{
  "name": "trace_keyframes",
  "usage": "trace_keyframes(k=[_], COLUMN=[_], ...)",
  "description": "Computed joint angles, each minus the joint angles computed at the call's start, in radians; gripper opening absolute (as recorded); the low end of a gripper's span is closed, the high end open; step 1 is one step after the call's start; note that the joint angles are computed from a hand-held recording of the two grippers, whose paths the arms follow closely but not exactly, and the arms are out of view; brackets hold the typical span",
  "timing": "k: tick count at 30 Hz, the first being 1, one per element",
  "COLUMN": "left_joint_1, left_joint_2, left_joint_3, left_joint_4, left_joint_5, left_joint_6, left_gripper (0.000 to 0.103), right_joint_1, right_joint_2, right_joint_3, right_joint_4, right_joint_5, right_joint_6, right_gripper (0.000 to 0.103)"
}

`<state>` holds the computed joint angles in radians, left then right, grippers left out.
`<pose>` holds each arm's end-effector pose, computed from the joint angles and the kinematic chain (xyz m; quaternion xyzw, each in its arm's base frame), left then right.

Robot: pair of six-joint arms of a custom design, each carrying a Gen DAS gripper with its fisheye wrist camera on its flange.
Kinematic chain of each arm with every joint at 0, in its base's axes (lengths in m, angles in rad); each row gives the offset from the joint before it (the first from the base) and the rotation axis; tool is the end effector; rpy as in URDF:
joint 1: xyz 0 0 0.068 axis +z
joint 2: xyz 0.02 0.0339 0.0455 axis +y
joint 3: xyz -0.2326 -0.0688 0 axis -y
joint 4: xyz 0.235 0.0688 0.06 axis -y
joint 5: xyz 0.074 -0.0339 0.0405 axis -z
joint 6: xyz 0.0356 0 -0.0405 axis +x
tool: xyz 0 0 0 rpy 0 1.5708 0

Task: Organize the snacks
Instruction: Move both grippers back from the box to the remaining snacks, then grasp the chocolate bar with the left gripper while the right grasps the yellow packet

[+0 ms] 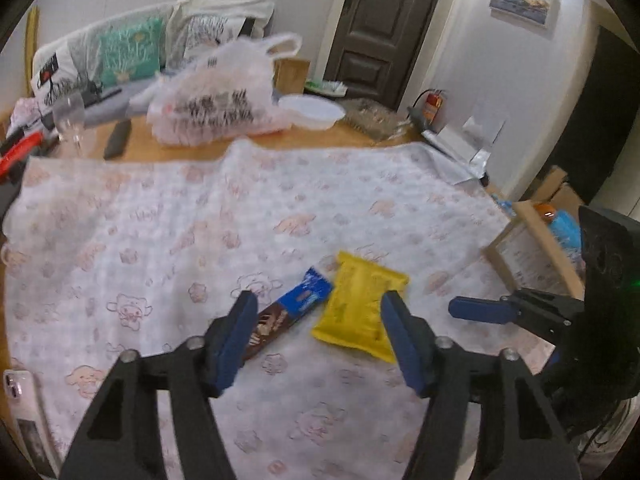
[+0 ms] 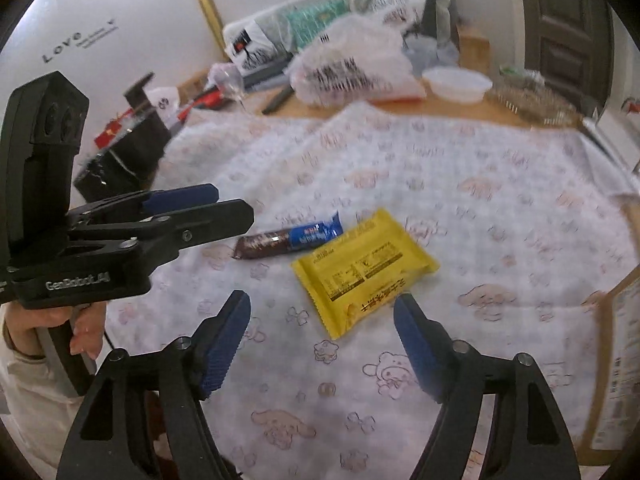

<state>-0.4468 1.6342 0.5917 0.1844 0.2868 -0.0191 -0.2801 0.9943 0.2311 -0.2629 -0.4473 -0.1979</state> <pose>0.2443 -0.1282 0.0911 0.2456 0.8958 -0.2100 0.3050 0.1575 -0.0293 0.0987 -0.0210 0.9408 0.1455 0.3054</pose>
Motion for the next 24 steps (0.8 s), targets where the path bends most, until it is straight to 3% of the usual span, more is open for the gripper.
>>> trace_keyframes(k=[4, 10, 12, 15, 24], left_joint_1=[0.018, 0.029, 0.035, 0.060, 0.127], left_joint_2=[0.172, 0.353, 0.374, 0.373, 0.374], left_joint_3=[0.089, 0.195, 0.201, 0.190, 0.171], left_joint_4=[0.027, 0.035, 0.040, 0.050, 0.090], left_joint_5=[0.009, 0.000, 0.006, 0.047, 0.068], left_joint_6=[0.029, 0.054, 0.059, 0.066, 0.039], left_gripper=[0.049, 0.048, 0.048, 0.048, 0.044], right_joint_1=[0.064, 0.077, 0.091, 0.119, 0.257], right_joint_2=[0.220, 0.406, 0.451, 0.502, 0.647], right_joint_3=[0.026, 0.077, 0.098, 0.124, 0.210], right_joint_4=[0.155, 0.265, 0.291, 0.336, 0.437], right_joint_5=[0.068, 0.111, 0.130, 0.164, 0.332], right_joint_6=[0.044, 0.062, 0.073, 0.098, 0.191], right_gripper=[0.071, 0.071, 0.072, 0.083, 0.089])
